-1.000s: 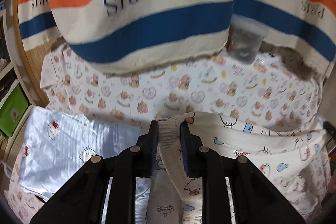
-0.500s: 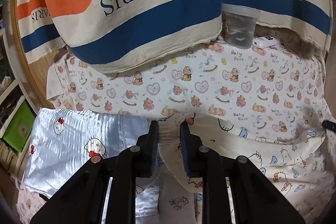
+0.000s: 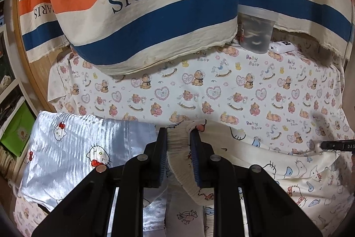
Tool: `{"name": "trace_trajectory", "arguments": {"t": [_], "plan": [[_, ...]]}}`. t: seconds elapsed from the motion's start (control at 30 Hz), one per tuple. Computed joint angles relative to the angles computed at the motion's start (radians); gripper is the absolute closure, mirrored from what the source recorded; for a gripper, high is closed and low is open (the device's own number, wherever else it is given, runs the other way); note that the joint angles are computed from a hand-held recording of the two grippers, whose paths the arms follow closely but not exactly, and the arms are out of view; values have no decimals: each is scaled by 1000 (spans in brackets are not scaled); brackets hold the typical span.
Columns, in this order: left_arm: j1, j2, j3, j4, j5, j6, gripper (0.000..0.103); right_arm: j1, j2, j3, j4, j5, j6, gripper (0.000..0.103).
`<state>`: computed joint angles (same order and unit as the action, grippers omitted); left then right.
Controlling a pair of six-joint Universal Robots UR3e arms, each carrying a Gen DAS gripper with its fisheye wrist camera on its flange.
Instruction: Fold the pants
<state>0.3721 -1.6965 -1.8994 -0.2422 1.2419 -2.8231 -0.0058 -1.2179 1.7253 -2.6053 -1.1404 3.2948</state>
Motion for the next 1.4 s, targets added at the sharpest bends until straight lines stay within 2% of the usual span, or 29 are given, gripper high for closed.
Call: {"name": "trace_trajectory", "arguments": {"t": [0.07,0.23,0.4,0.57,0.77,0.93,1.03,1.13,1.27,1.4], "plan": [[3,-1,10,-9,-6,-7,83,11,-46,51,-86,-57,8,97],[10,-13,50,-35,-24,-30,83,104,-156,106,-297,-352,27,98],[7,-15,100,-93,-57,-52,83,187,-210,81,-438,-574,16,98],[-4,18,138,-121,-92,-70,83,200,-230,-40,-400,-654,19,98],[47,102,130,-154,-191,-66,83,193,-301,-64,-340,-657,39,98],[92,185,-54,-76,-247,76,83,242,-435,169,-404,-696,38,98],[151,239,-185,-96,-325,183,83,289,-526,362,-470,-736,68,98],[220,312,-321,-148,-394,294,83,347,-606,537,-537,-778,122,98],[312,462,-489,-285,-443,491,83,527,-627,684,-593,-953,224,98],[413,630,-596,-481,-467,658,83,703,-657,825,-629,-1079,422,98]]}}
